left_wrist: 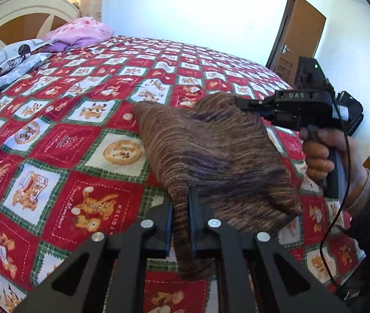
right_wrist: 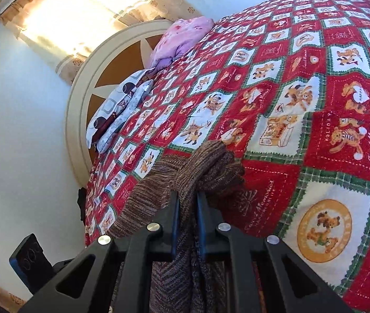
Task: Fold small clothes
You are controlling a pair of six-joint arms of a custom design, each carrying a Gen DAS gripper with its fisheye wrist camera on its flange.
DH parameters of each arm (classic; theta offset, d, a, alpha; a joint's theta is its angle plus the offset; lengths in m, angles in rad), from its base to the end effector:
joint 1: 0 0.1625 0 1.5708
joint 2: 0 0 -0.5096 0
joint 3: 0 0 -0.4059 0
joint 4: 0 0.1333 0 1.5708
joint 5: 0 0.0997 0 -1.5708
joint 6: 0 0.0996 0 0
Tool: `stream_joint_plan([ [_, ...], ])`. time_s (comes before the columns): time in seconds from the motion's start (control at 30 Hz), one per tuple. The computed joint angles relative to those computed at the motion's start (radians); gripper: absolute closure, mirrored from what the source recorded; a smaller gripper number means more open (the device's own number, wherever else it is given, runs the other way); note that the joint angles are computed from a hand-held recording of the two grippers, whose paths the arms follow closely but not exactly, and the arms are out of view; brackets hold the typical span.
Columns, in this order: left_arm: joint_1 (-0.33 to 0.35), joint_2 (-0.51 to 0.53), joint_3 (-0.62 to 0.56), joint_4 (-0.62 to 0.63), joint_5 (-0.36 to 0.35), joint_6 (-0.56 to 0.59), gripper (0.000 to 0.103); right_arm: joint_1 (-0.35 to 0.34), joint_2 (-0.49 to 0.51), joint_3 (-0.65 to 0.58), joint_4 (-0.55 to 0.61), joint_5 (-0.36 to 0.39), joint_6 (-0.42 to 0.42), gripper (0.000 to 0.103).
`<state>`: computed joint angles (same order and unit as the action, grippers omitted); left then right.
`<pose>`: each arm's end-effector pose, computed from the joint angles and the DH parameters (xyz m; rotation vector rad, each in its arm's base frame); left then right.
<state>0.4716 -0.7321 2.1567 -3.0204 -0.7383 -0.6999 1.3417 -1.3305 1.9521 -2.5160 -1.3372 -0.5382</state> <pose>-0.3866 -0.4295 0.0370 0.4822 2.4528 -0.8848 0.0213 -0.5970 0.3609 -0.5170 2.9465 -0.5841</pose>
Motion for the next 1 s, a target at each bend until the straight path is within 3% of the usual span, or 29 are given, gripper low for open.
stream_joint_plan([
  [0.3, 0.014, 0.008, 0.006, 0.006, -0.016, -0.008, 0.090, -0.007, 0.017, -0.012, -0.021, -0.045, 0.012, 0.091],
  [0.4, 0.021, 0.016, -0.001, 0.056, -0.012, -0.025, 0.080, -0.012, 0.030, -0.014, -0.039, -0.072, 0.017, 0.090],
  [0.5, 0.014, 0.020, -0.003, 0.114, 0.016, -0.065, 0.058, -0.026, 0.041, -0.020, -0.034, -0.074, 0.043, 0.085],
  [0.57, 0.003, 0.012, -0.001, 0.152, 0.032, -0.095, 0.051, -0.028, 0.041, -0.013, -0.069, -0.105, 0.066, 0.058],
  [0.6, -0.006, 0.004, 0.001, 0.177, 0.043, -0.109, 0.049, -0.031, 0.036, -0.007, -0.088, -0.118, 0.082, 0.052],
  [0.63, -0.013, -0.002, 0.000, 0.208, 0.056, -0.128, 0.041, -0.032, 0.031, 0.000, -0.107, -0.130, 0.096, 0.049],
  [0.67, -0.023, -0.010, -0.002, 0.254, 0.080, -0.164, 0.033, -0.034, 0.022, 0.007, -0.121, -0.139, 0.107, 0.049],
  [0.77, -0.055, -0.036, 0.008, 0.312, 0.141, -0.238, 0.025, -0.026, -0.023, 0.046, -0.172, -0.171, 0.103, 0.049],
  [0.9, -0.097, -0.060, 0.012, 0.341, 0.203, -0.292, 0.022, 0.033, -0.112, 0.150, -0.327, -0.306, 0.051, 0.049],
  [1.0, -0.131, -0.062, 0.007, 0.345, 0.253, -0.284, 0.018, 0.062, -0.190, 0.226, -0.397, -0.306, -0.006, 0.047],
])
